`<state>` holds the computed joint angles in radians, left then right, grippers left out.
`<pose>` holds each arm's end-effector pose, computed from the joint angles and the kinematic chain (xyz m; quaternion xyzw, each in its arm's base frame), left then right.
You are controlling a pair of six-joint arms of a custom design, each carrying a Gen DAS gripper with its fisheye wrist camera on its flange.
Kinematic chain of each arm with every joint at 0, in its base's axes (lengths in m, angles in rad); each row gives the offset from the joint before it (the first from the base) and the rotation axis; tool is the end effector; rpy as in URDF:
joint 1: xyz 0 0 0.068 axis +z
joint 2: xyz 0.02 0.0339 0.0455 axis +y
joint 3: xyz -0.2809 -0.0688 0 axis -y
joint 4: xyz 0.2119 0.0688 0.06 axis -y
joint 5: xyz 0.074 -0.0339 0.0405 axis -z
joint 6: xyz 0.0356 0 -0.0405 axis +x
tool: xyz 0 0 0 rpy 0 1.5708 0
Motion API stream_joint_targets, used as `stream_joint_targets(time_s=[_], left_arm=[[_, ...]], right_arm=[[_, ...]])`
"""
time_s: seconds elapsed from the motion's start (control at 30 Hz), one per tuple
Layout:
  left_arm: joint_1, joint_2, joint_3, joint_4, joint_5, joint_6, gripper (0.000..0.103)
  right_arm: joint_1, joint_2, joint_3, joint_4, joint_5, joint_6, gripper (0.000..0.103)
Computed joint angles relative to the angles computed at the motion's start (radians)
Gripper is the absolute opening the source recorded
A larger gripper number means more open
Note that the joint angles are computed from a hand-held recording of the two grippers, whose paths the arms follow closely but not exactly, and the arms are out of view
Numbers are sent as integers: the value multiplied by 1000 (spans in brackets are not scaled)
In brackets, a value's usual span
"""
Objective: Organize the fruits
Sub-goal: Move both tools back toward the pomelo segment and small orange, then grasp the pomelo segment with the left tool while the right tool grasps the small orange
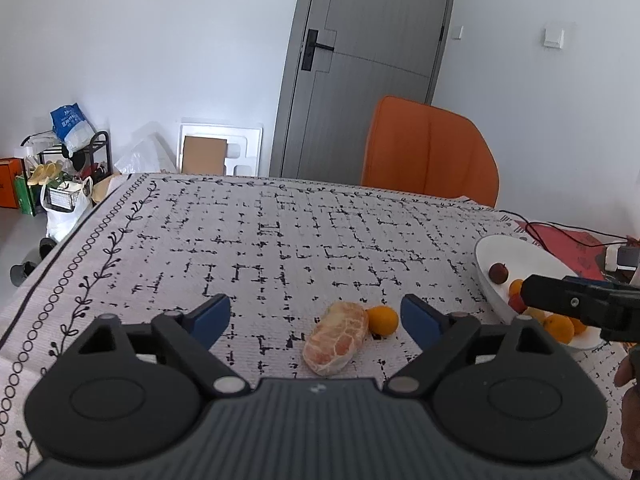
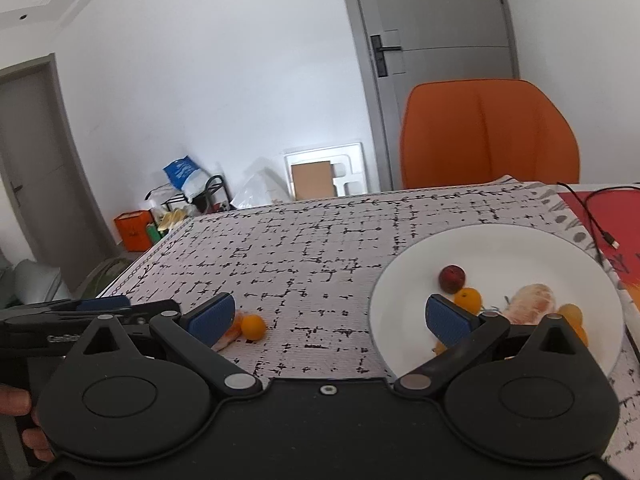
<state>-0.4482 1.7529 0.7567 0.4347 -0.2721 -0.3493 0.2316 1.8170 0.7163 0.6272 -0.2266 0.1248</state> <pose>0.2998 -0.1335 0.1868 -0.0226 0.8694 -0.0766 0.4875 0.3239 0.0846 0.1746 -0.1041 0.8434 0.1868 0.4929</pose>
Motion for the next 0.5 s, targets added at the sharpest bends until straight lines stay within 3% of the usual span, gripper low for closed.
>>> stream_joint_targets(time_s=[0.13,0.27,0.5], left_arm=[[17,45,40,-27,42,6,75],[33,88,80,-63,79,4,60],[46,140,138,-97,119,24,56]], right_arm=[[-5,17,34,-32,-41,-20,100],[-7,39,79,-90,-69,-50,86],[-1,72,135,-148,-82,-67,70]])
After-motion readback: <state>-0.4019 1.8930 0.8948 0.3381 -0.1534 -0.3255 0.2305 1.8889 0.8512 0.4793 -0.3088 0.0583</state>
